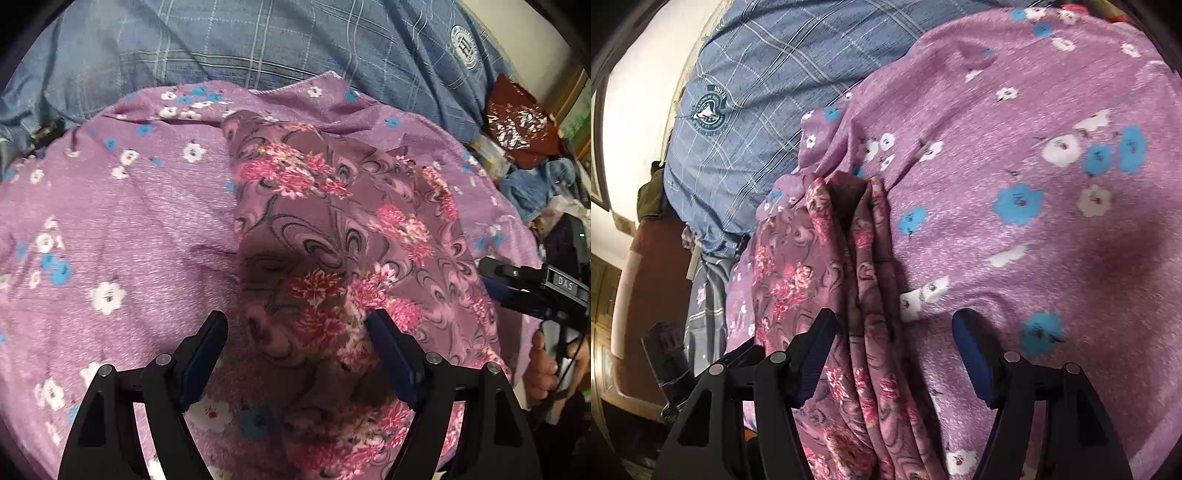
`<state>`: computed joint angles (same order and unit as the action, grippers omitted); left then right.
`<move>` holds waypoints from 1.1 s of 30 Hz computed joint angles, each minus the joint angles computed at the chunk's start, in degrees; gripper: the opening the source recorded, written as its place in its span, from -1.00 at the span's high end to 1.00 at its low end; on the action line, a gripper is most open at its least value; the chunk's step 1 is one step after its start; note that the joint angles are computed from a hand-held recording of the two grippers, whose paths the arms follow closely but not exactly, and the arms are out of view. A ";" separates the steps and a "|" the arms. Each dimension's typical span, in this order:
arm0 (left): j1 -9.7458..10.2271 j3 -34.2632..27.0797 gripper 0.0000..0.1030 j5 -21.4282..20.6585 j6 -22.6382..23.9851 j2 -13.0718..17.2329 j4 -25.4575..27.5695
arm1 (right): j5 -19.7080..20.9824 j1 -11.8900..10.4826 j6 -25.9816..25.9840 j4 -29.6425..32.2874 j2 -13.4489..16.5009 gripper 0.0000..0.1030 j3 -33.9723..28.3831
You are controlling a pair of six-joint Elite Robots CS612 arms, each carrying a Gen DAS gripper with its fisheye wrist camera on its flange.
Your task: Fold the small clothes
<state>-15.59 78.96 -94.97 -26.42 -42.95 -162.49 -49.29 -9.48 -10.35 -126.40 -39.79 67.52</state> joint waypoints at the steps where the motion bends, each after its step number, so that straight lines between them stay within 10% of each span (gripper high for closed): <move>1: 0.28 -0.20 -0.51 -1.12 -0.13 0.27 -0.21 | 0.64 0.02 -0.24 0.94 0.14 -0.33 -0.29; 13: 2.11 -1.19 -0.43 -10.79 1.84 2.08 -1.93 | 4.22 0.96 -9.45 11.96 0.99 -0.25 -2.62; 17: 2.95 -2.13 -0.28 -12.82 -1.11 3.22 -4.33 | 4.78 0.86 -9.66 11.14 1.22 0.12 -2.55; 24: 2.70 -1.43 -0.09 -12.04 -2.88 3.81 -7.90 | 4.95 1.48 -7.38 7.80 1.67 0.00 -2.35; 33: 2.26 0.49 0.43 -9.85 -2.50 2.42 -9.81 | 2.28 2.03 -8.61 -0.73 -0.47 0.41 1.46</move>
